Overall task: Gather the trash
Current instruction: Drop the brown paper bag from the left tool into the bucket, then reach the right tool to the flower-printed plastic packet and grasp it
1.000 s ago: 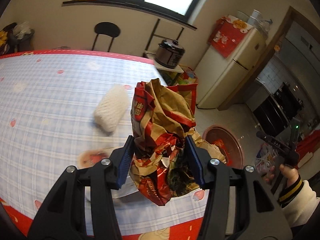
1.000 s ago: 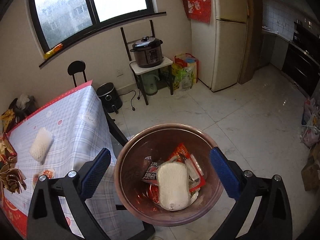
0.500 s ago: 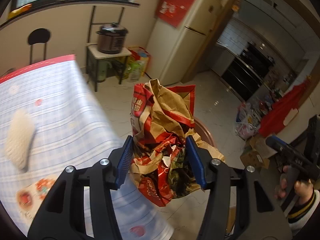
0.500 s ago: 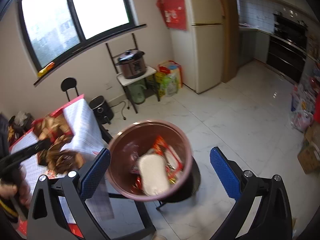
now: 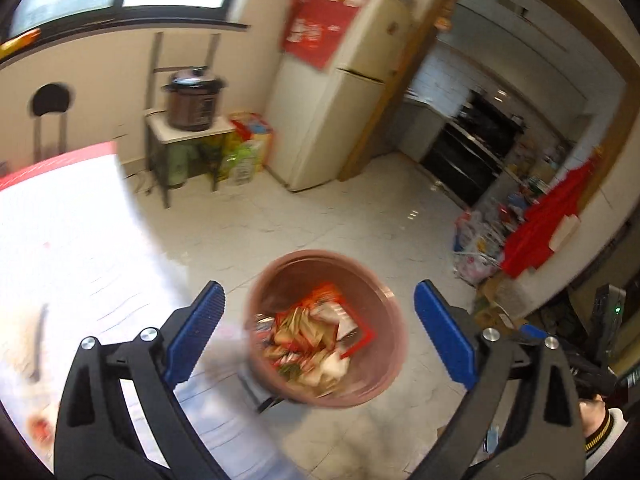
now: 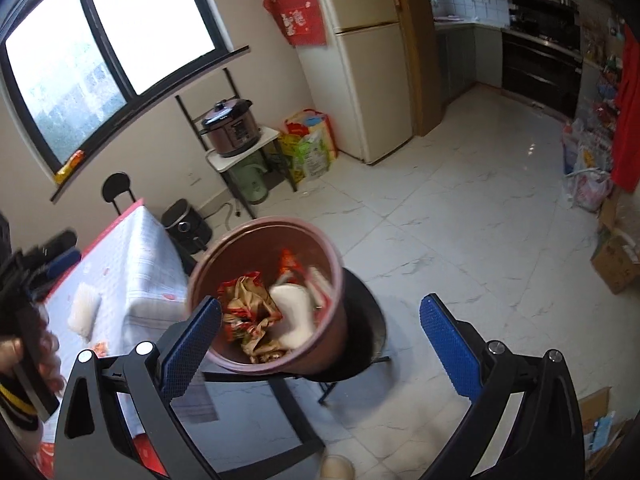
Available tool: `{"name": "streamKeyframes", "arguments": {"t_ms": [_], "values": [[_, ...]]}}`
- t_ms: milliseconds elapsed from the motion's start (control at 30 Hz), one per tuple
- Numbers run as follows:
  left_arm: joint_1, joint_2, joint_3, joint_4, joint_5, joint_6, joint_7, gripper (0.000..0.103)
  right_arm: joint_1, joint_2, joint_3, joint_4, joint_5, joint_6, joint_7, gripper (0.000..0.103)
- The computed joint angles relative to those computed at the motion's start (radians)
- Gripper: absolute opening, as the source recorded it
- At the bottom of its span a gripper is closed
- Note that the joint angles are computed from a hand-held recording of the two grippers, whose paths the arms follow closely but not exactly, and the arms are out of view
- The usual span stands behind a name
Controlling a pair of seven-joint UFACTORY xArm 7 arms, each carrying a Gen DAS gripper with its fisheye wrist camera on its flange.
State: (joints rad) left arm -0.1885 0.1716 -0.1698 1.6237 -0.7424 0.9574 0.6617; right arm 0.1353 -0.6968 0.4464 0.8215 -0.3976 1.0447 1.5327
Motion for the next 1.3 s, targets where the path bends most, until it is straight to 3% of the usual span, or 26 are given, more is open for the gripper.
{"name": "streamKeyframes", "arguments": {"t_ms": [100, 300, 433, 667, 967, 1300], "values": [[0.049, -0.042, 0.050, -0.050, 0.030, -0.010, -0.033, 0.094, -0.004, 0.048, 0.002, 0.011, -0.014, -0.078, 0.003, 0.098], [0.171, -0.102, 0.152, -0.111, 0.098, -0.012, -0.115, 0.094, -0.002, 0.281, -0.002, 0.137, -0.082, -0.242, -0.025, 0.098], [0.256, -0.128, 0.212, -0.137, 0.142, -0.006, -0.160, 0.094, 0.045, 0.489, -0.015, 0.285, -0.127, -0.314, -0.045, 0.098], [0.399, -0.097, 0.282, -0.112, 0.152, 0.045, -0.157, 0.094, 0.188, 0.876, -0.027, 0.652, -0.214, -0.310, -0.098, 0.098], [0.546, 0.032, 0.273, 0.007, 0.099, 0.139, -0.071, 0.094, 0.393, 1.198, -0.079, 1.023, -0.122, -0.233, -0.163, 0.098], [0.618, 0.183, 0.206, 0.174, 0.105, 0.251, 0.045, 0.094, 0.574, 1.380, -0.242, 1.259, -0.028, -0.165, -0.018, 0.098]]}}
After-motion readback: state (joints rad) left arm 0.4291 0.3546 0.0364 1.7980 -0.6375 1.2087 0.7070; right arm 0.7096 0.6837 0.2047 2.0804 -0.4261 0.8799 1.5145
